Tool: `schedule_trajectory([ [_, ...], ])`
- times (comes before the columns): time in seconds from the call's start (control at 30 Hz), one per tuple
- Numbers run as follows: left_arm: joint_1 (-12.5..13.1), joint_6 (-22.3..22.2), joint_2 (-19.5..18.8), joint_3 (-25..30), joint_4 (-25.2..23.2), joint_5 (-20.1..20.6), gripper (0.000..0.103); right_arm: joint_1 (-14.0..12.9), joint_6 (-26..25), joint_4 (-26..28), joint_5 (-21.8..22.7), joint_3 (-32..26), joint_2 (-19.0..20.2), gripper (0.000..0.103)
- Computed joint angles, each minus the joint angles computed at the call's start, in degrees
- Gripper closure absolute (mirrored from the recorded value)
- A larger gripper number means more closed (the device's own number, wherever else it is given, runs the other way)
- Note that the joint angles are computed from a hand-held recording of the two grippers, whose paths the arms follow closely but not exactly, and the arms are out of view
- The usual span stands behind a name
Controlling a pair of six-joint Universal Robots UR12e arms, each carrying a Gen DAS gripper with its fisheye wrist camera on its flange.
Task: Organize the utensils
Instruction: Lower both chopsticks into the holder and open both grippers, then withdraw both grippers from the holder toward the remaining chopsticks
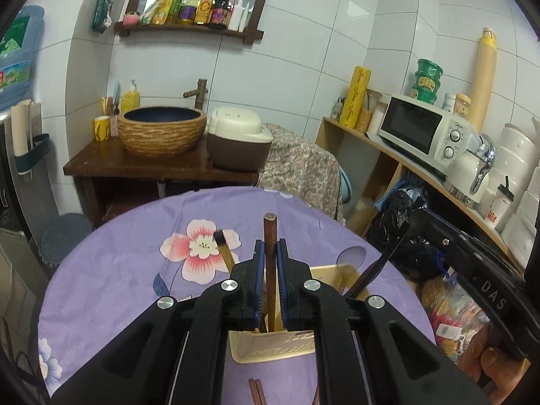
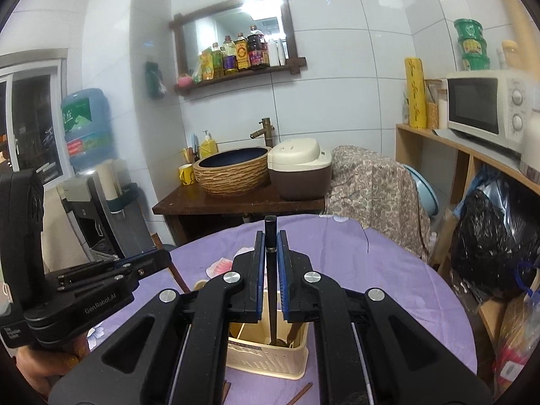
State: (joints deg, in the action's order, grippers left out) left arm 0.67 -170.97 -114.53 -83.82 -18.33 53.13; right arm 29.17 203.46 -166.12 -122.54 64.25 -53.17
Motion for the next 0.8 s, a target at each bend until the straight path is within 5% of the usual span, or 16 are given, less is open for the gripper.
schedule_trajectory([
  [0.23, 0.4, 0.0, 0.3, -0.4, -0.8, -1.5, 0.089, 0.2, -1.7, -2.4, -1.4, 1.3, 0.1, 0.090],
  [0.3, 0.6, 0.0, 0.6, -1.0, -0.2, -1.7, 0.066, 0.5, -2.2, -3.8, -2.5, 1.9, -0.1, 0.069],
  [0.33, 0.9, -0.5, 0.9, -1.6, 0.7, -2.0, 0.048, 0.8, -2.3, -4.5, -3.6, 2.1, -0.1, 0.045],
  [0.37, 1.2, -1.1, 1.2, -2.4, 1.9, -2.5, 0.044, 1.0, -2.5, -5.6, -4.8, 2.4, -0.1, 0.040],
  [0.6, 2.9, 1.0, 4.0, -7.6, 5.4, -3.7, 0.033, 2.8, -1.9, -4.6, -9.2, 5.4, -1.8, 0.038],
  [0.8, 3.5, 7.1, 5.8, -12.3, 4.4, 1.1, 0.028, 4.0, 3.5, 5.1, -8.7, 8.5, -3.5, 0.027],
])
